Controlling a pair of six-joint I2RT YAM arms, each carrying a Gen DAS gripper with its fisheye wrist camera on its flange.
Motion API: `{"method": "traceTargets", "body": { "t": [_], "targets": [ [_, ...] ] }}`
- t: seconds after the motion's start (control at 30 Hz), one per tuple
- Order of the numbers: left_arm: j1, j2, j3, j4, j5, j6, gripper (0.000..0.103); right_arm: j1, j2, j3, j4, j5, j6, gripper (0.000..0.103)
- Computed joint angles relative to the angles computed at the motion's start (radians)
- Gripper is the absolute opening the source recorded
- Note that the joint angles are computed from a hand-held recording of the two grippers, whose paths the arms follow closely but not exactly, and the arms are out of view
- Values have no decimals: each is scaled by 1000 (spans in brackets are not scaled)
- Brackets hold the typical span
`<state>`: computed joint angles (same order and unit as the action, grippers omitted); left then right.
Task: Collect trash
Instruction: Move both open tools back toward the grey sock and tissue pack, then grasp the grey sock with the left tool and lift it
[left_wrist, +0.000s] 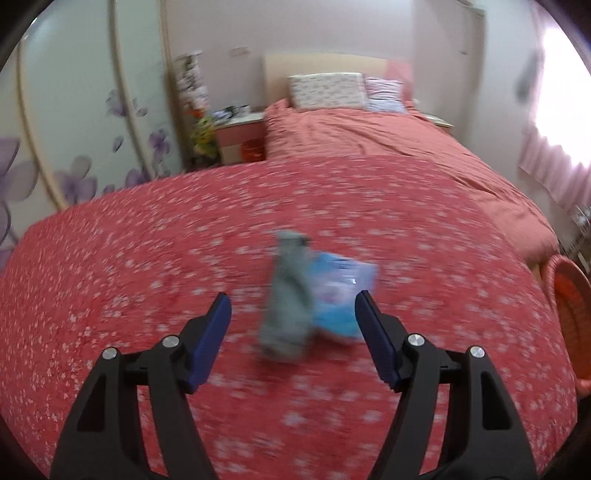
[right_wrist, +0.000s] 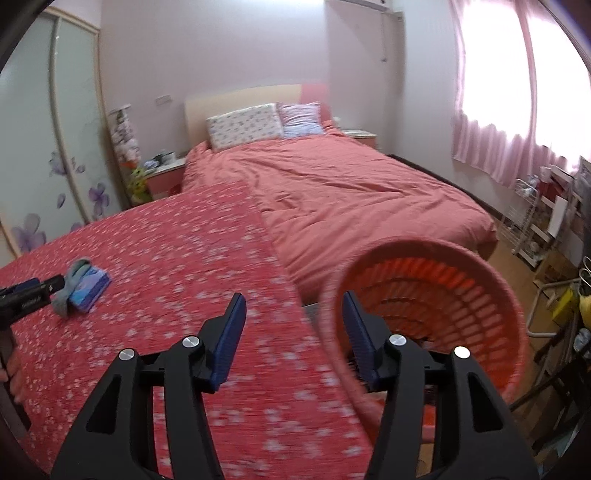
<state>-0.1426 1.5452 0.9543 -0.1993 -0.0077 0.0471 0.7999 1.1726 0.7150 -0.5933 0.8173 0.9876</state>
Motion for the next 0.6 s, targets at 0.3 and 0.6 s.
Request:
{"method": "traceTargets", "body": {
  "t": [0.3,0.6],
  "targets": [
    [119,124,103,-47,191,-2,65,50,199,114,56,-26,-33,55],
    [89,242,199,-76,200,-18,31,75,295,181,49,-31,-31,55]
  ]
}}
